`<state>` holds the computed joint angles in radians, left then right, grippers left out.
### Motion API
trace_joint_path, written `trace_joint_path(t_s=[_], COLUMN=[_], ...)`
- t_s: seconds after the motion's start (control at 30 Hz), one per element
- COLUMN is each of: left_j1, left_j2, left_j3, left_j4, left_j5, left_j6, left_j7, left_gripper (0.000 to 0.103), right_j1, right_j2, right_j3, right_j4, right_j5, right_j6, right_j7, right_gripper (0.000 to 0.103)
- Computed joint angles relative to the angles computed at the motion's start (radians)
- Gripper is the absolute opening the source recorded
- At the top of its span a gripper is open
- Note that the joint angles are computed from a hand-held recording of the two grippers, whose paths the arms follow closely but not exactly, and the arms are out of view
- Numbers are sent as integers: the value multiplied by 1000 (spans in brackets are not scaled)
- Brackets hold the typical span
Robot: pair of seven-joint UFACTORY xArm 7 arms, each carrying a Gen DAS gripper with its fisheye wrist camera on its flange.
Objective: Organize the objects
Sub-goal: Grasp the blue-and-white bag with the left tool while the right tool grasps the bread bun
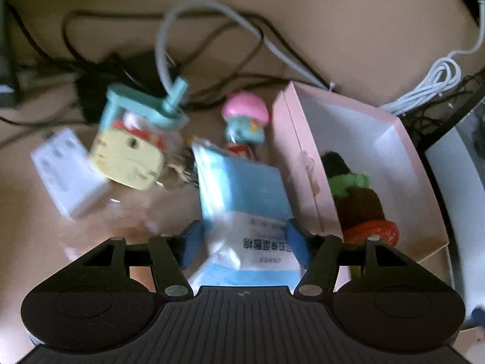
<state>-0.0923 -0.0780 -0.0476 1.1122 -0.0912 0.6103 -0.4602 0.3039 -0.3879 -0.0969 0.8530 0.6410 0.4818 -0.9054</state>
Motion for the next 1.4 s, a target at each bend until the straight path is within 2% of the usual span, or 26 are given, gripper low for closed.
trace_joint_path(t_s=[0.07,0.1,0.17,0.23,0.3,0.37,0.47,0.53,0.6,0.67,0.8,0.93,1.07,1.17,1.27,1.33,1.4], left_j1=[-22,-5,-7,-5,-5,-16,-57,-69,-50,-12,101,167,188,187,179,170,156], left_j2=[30,33,37,31,-1,-73,-227,-349,-484,-599,-850,-1031,-1165,-1225,-1238,-1235,-1218], left_j3=[23,0,-6,-1,-2,-6,3,-5,-29,-49,-79,-58,-26,9,26,36,45], left_j4=[16,14,24,30,-2,-79,-225,-328,-427,-491,-591,-623,-646,-657,-657,-661,-669], left_j5=[-60,-35,-3,-33,-36,-41,-124,-141,-124,-90,24,96,116,122,114,107,93], left_j6=[3,-8,6,38,24,-28,-100,-124,-120,-87,92,274,395,439,438,420,391], left_j7=[20,9,-26,-54,-67,-26,56,41,-23,-97,-223,-280,-298,-271,-237,-209,-181], left_gripper=[61,56,51,46,45,45,45,45,45,45,45,45,45,45,45,45,45], right_j1=[-26,-36,-44,-41,-30,-17,4,22,46,69,114,155,168,158,164,165,146], right_j2=[-24,-31,-42,-60,-70,-67,-57,-43,-29,-7,58,148,269,383,492,544,559], right_j3=[12,17,23,17,15,13,11,14,13,16,40,92,179,256,295,300,314], right_j4=[-28,-37,-52,-71,-86,-90,-91,-88,-84,-71,-20,69,183,280,361,416,438], right_j5=[-30,-46,-71,-87,-99,-110,-120,-123,-114,-102,-48,44,101,15,-221,-336,-352], right_j6=[0,-3,-12,-24,-46,-61,-63,-66,-62,-51,-17,10,3,-33,-78,-34,13], right_j7=[39,60,91,99,103,108,114,109,89,68,10,-57,-81,30,233,338,375], right_gripper=[77,78,79,83,86,86,86,86,86,86,86,86,86,86,86,86,68])
